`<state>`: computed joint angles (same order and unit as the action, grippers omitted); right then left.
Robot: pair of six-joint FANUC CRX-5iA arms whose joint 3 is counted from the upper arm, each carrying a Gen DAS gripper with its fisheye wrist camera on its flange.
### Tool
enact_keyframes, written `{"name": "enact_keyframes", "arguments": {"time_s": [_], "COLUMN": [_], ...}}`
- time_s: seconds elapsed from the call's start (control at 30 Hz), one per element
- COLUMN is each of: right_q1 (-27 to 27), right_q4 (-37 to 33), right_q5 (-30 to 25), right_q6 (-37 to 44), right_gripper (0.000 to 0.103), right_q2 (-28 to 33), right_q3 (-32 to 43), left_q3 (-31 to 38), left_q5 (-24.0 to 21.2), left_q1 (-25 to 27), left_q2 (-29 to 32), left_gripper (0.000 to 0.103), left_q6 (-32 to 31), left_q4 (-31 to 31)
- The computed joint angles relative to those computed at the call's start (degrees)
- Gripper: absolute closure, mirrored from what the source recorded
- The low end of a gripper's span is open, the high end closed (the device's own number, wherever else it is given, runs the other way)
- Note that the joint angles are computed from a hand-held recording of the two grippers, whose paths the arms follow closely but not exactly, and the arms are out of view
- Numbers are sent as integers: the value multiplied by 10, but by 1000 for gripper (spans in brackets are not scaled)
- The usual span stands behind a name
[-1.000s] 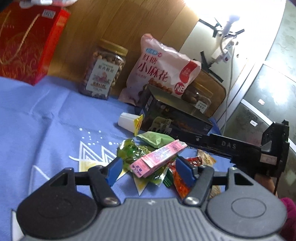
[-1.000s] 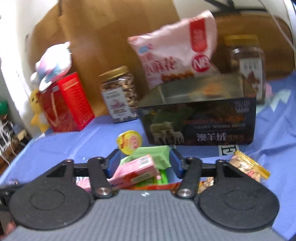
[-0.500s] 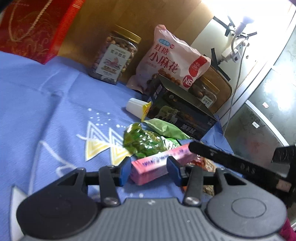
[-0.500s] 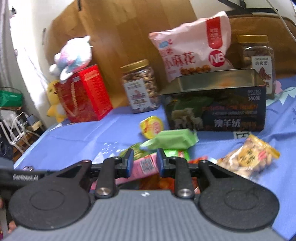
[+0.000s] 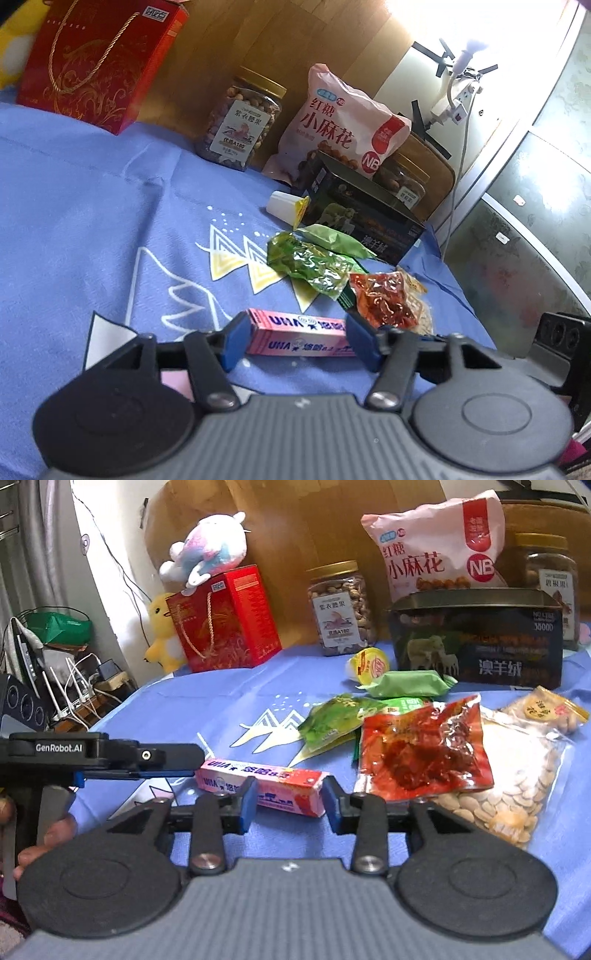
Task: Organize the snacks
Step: 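Carry the pink candy box into the tin and open the left gripper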
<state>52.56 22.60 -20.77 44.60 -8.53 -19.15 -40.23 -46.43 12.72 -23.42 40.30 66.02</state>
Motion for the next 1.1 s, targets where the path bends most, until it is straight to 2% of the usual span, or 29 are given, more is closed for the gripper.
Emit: {"name": "enact_keyframes", "arguments": {"time_s": [0.13,0.23,0.3,0.37,0.47,0.67,0.7,0.77,0.8,0.83,0.9,0.93,1.03,1.1], "right_q1": [-10,-18,-16,-9,2,7,6,3,1,1,7,7,2,0], "right_q4": [170,247,261,220,119,-6,-22,-54,-73,-75,-6,20,16,56], "right_q5": [55,77,72,58,24,-51,-60,-72,-77,-72,-57,-52,-45,-26], "right_q6": [-108,-119,-108,-58,46,193,208,237,252,251,186,162,149,111], "right_gripper": [42,39,39,39,39,40,40,40,41,45,58,58,58,58], "right_q2": [-25,-37,-36,-30,-15,15,19,25,28,28,27,26,21,13], "right_q3": [-68,-96,-98,-86,-48,18,27,40,47,46,24,15,12,-6], "left_q3": [-8,-14,-14,-10,2,29,32,35,36,36,41,41,42,46], "left_q5": [-4,-23,-34,-38,-35,-8,-3,-18,-23,-13,13,17,22,32], "left_q1": [19,43,53,52,36,5,0,-2,-4,-11,-23,-27,-32,-39], "left_q2": [-19,-24,-22,-18,-7,17,17,23,27,24,15,13,11,9], "left_gripper": [37,37,38,38,38,40,41,50,50,51,50,50,50,51], "left_q6": [-19,-12,-2,1,3,41,44,38,39,44,56,54,39,33], "left_q4": [17,43,51,48,28,-47,-58,-58,-58,-67,-102,-102,-83,-79]}}
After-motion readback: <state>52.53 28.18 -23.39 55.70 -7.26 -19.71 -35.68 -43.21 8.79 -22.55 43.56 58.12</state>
